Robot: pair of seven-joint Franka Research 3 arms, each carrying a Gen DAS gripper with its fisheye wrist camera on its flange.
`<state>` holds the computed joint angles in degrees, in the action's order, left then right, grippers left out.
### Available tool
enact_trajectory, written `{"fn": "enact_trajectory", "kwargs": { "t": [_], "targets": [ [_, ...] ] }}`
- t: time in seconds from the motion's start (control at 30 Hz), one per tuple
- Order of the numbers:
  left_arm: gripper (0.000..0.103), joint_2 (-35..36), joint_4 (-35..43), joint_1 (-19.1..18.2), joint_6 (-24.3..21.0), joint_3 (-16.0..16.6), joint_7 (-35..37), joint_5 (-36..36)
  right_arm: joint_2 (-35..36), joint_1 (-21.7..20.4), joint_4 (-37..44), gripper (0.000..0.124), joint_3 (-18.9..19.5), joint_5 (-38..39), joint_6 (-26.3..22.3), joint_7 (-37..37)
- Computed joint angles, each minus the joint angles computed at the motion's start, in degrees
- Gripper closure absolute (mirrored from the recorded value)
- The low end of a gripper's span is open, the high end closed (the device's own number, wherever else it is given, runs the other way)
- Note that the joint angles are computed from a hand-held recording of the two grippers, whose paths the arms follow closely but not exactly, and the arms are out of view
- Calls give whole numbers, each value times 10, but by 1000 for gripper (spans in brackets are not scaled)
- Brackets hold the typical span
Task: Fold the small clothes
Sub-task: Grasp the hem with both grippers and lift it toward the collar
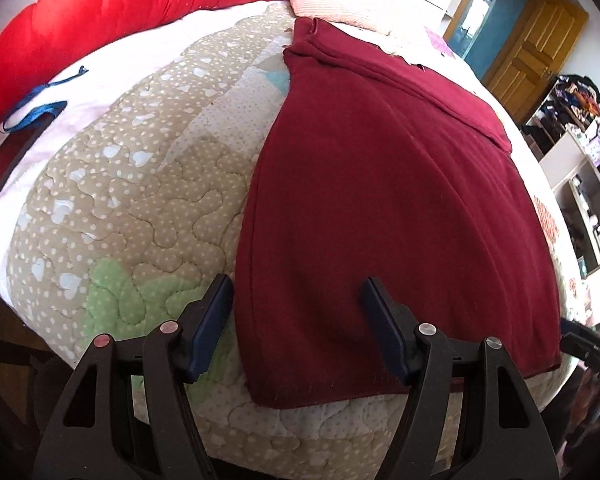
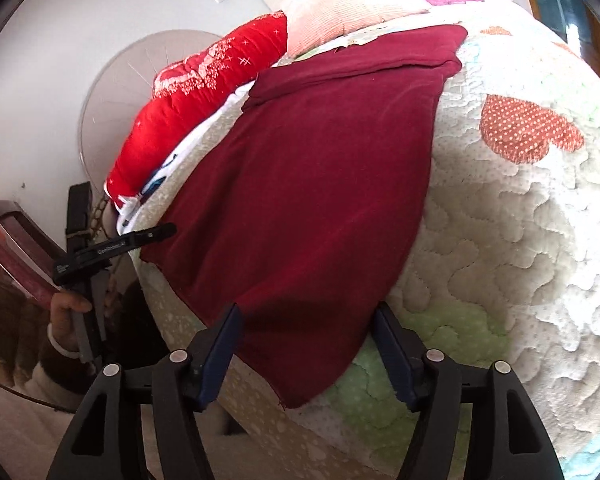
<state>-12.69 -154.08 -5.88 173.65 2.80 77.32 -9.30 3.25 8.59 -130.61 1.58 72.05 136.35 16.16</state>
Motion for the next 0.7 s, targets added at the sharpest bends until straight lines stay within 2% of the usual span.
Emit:
{"fn": "enact_trajectory", "kwargs": {
  "t": [0.17, 0.3, 0.33, 0.37, 0.4, 0.43, 0.47, 0.5, 0.53, 0.6, 0.7],
  "targets": [
    [35, 1, 1, -5, -1, 2, 12, -3, 1, -6, 0, 58, -3, 11, -26, -18],
    [36, 3, 0, -26, 4, 19, 41, -29, 6, -18, 0, 58, -10, 27, -60, -32],
    [48, 3, 0, -32, 8, 24, 48, -40, 9, -19, 1, 58, -9, 29, -66, -34],
    [68, 4, -1, -40, 14, 31, 53, -57, 10, -19, 3, 59, -8, 31, -71, -42],
    [77, 6, 1, -68, 19, 56, 77, -88, 9, -17, 2, 68, -5, 32, -68, -57],
    [87, 4, 3, -90, 19, 73, 109, -129, 6, -15, -1, 87, -3, 41, -58, -73],
    [93, 2, 4, -92, 18, 76, 111, -130, 4, -12, -4, 95, 0, 63, -46, -89],
    [94, -1, 8, -105, 14, 87, 133, -151, 7, -14, -1, 106, -2, 78, -57, -92],
    [95, -6, 15, -137, 9, 115, 173, -194, 13, -18, 6, 111, -5, 91, -79, -89],
    [95, -13, 25, -163, 9, 136, 222, -250, 19, -27, 18, 115, -9, 117, -118, -90],
    [95, -15, 45, -166, 19, 132, 260, -290, 23, -38, 34, 115, -12, 146, -154, -100]
  ]
}}
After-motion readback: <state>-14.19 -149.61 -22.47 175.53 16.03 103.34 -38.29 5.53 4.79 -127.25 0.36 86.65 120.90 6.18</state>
